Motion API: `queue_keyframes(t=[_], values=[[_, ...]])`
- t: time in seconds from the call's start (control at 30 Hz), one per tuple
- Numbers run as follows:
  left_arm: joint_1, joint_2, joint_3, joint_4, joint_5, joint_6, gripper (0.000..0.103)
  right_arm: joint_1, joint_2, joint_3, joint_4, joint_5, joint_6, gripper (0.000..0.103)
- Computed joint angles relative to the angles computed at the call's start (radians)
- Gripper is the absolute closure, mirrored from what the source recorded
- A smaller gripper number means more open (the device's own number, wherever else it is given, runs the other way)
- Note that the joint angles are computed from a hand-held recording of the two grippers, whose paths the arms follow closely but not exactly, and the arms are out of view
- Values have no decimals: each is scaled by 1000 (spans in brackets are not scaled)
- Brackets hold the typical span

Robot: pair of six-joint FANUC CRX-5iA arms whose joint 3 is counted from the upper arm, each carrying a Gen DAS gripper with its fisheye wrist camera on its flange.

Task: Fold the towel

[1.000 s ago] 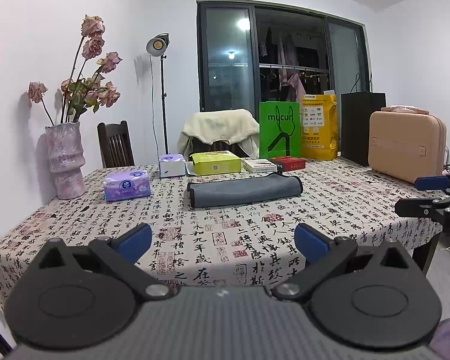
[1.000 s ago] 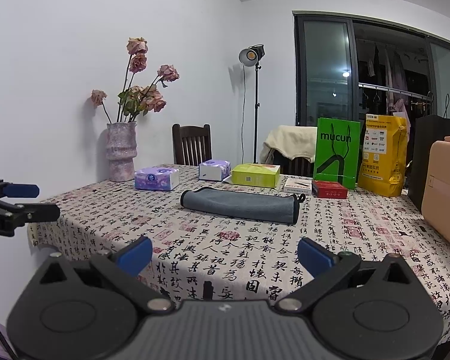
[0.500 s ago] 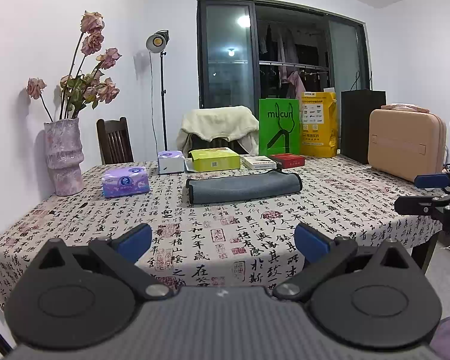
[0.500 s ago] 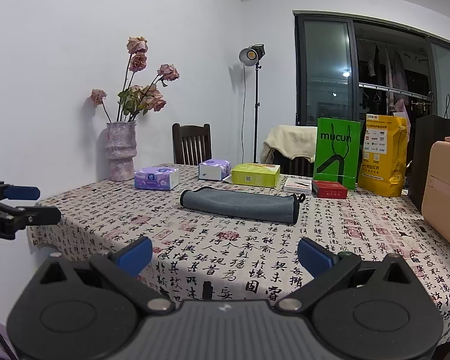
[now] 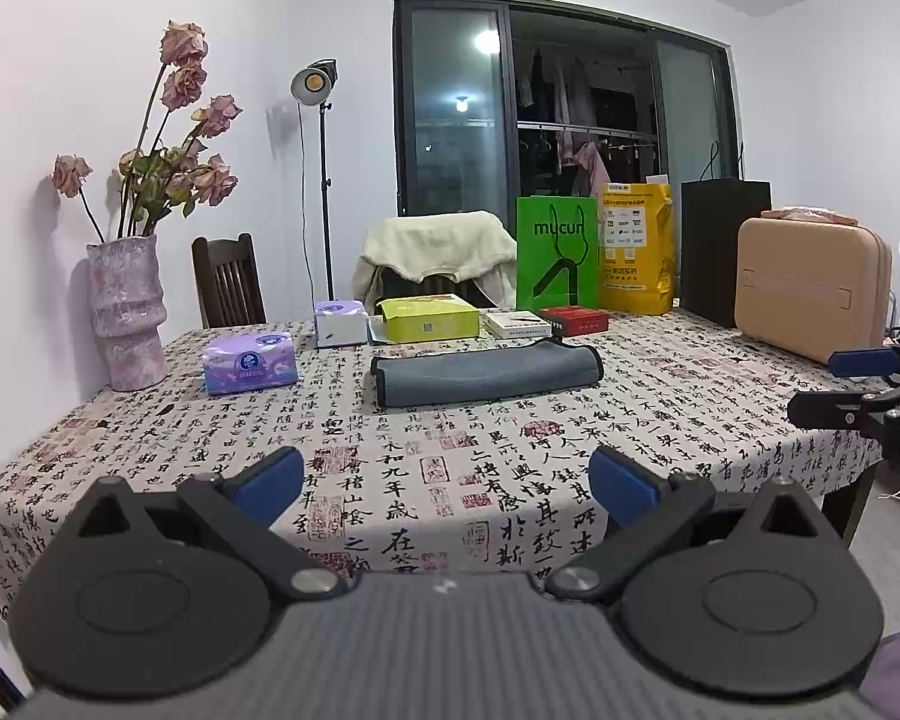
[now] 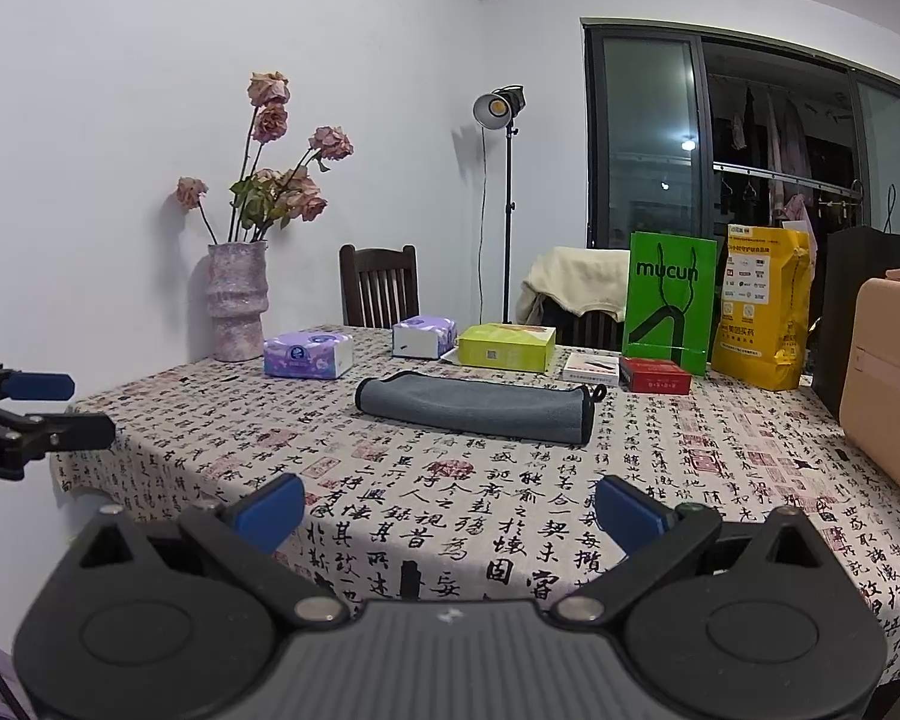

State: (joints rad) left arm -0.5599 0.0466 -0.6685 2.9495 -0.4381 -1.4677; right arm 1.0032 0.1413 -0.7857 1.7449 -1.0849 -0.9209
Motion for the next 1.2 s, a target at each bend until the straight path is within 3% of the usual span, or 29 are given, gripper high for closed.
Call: queue_keyframes(t=[1.2], values=[[-3,0,-4,3,-11,-4,0,5,-4,-2,-8,-5,9,0]])
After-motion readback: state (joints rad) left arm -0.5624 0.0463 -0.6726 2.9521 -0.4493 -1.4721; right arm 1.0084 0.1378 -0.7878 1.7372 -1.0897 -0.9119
